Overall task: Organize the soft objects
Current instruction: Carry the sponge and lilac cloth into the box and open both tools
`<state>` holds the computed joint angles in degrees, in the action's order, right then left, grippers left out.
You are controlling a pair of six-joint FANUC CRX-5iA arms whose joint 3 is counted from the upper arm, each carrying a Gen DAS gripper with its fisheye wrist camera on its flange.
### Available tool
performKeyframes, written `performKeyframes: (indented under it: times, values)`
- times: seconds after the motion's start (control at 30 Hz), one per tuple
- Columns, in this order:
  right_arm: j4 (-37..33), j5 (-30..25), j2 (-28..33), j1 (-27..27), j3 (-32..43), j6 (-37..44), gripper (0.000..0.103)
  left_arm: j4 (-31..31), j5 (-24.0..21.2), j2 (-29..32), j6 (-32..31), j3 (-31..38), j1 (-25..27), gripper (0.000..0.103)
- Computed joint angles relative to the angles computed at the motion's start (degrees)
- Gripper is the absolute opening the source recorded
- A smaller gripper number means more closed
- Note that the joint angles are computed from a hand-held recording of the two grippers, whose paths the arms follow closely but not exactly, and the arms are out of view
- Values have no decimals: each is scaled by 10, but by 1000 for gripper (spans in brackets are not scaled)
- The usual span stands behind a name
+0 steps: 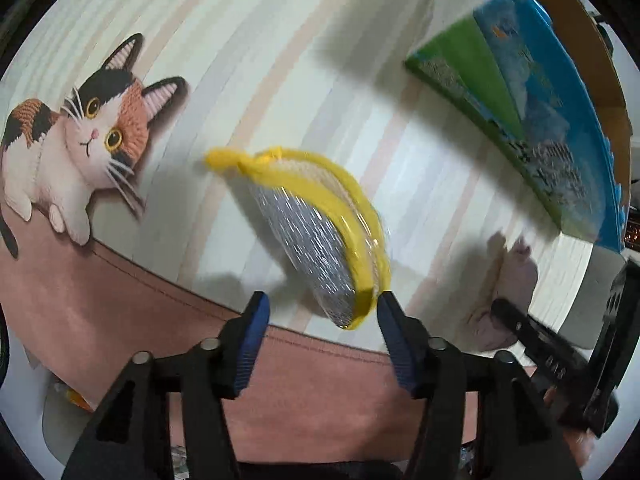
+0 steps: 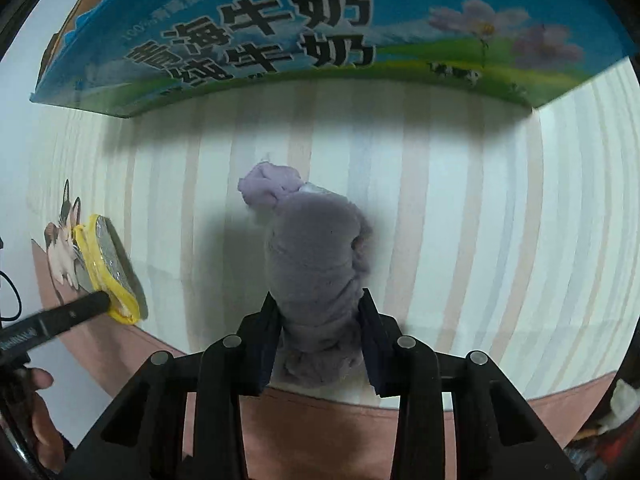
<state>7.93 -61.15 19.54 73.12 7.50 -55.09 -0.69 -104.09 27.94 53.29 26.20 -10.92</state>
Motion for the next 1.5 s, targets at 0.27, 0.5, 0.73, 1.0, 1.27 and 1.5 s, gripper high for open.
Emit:
performKeyframes:
  times: [0.27,0.5,0.73,1.0,1.27,1.5]
  values:
    - [4,14,11,0,5,-27,40,8,-30,81,79,71,-35,59]
    - [-18,-39,60,-16,79,4,35,-33,102,-16,12,-30,-64,45]
    - [63,-86,55,20,121,-38,33,27,71,-113,-101,-72,-49,45]
    - [131,-322,39,43,231,-9,33,131,7,-52,-99,100,-104,45]
    - [52,-432,-63,-7,148,36,33,76,16,81,-55,273,-197,45]
    - [-66,-389,-125,-70,35,79,34,-21,-51,190,-42,384,-240,48]
